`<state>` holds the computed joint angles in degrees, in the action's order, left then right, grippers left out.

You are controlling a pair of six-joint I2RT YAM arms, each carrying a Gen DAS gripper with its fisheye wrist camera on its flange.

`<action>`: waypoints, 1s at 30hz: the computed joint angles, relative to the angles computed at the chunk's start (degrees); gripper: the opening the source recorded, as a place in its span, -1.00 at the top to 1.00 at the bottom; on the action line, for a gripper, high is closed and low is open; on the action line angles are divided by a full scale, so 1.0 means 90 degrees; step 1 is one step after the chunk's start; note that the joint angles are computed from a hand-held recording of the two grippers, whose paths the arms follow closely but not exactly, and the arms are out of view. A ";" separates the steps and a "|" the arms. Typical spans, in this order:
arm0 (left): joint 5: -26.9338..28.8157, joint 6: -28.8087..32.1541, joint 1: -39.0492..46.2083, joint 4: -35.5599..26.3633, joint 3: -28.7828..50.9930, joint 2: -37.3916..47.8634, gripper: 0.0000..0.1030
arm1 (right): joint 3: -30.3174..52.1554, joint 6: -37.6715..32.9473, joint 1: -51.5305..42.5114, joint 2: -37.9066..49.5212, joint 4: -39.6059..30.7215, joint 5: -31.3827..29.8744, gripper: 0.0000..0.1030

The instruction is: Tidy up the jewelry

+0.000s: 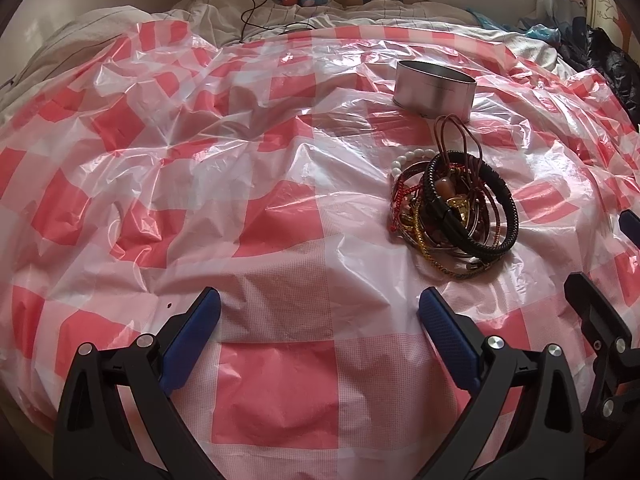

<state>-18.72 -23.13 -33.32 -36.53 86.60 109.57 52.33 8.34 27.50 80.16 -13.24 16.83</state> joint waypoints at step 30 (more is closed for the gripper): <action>0.0162 0.0266 0.0517 -0.0020 0.0524 0.0091 -0.85 | 0.2150 -0.0321 -0.1261 0.1957 -0.1075 -0.2957 0.12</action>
<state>-17.26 -20.73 -28.67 -36.71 91.32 110.38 71.69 5.45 16.15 97.78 -22.92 -9.79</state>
